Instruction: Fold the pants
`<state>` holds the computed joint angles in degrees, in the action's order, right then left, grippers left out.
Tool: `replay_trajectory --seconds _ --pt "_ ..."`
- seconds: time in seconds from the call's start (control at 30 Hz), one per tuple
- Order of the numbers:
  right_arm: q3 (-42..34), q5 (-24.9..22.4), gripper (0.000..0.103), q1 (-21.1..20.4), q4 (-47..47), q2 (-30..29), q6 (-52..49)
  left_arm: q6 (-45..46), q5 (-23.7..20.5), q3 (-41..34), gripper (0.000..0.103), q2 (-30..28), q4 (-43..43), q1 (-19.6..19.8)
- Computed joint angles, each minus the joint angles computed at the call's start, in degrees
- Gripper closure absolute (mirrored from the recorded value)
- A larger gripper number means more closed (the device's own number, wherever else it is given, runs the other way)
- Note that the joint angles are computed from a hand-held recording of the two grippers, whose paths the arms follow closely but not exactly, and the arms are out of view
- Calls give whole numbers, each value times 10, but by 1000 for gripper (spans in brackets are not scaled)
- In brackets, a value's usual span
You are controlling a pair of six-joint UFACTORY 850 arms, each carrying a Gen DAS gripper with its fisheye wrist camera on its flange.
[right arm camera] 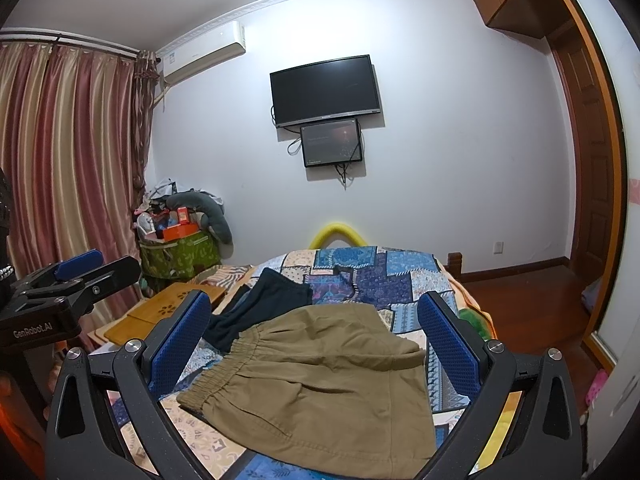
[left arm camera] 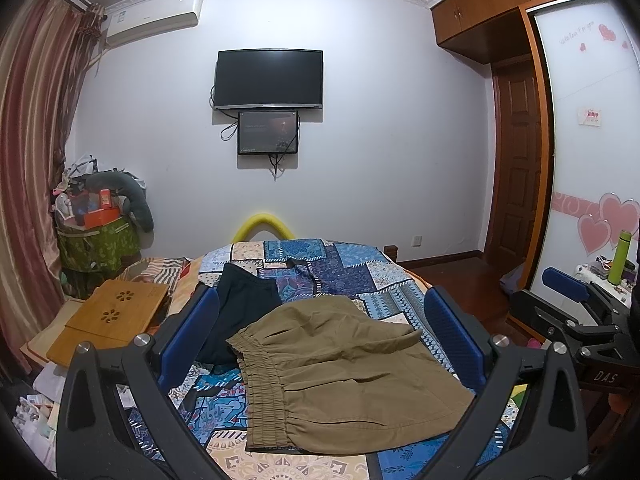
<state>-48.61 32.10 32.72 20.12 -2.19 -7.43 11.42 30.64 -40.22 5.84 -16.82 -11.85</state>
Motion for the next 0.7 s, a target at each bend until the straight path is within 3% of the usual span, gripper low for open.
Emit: replay_trajectory --seconds 0.2,0.4,0.53,0.7 --pt "-5 0 0 -6 2 -9 4 -13 -7 -11 0 -17 21 9" --pt "-26 -25 0 -26 -17 -46 33 -9 -30 -53 0 -73 15 26" --pt "-51 -59 0 -48 -32 -86 53 -2 -76 -106 0 -133 9 47" --pt "-95 -115 0 -75 -2 -148 19 76 -157 -193 0 -225 -68 70"
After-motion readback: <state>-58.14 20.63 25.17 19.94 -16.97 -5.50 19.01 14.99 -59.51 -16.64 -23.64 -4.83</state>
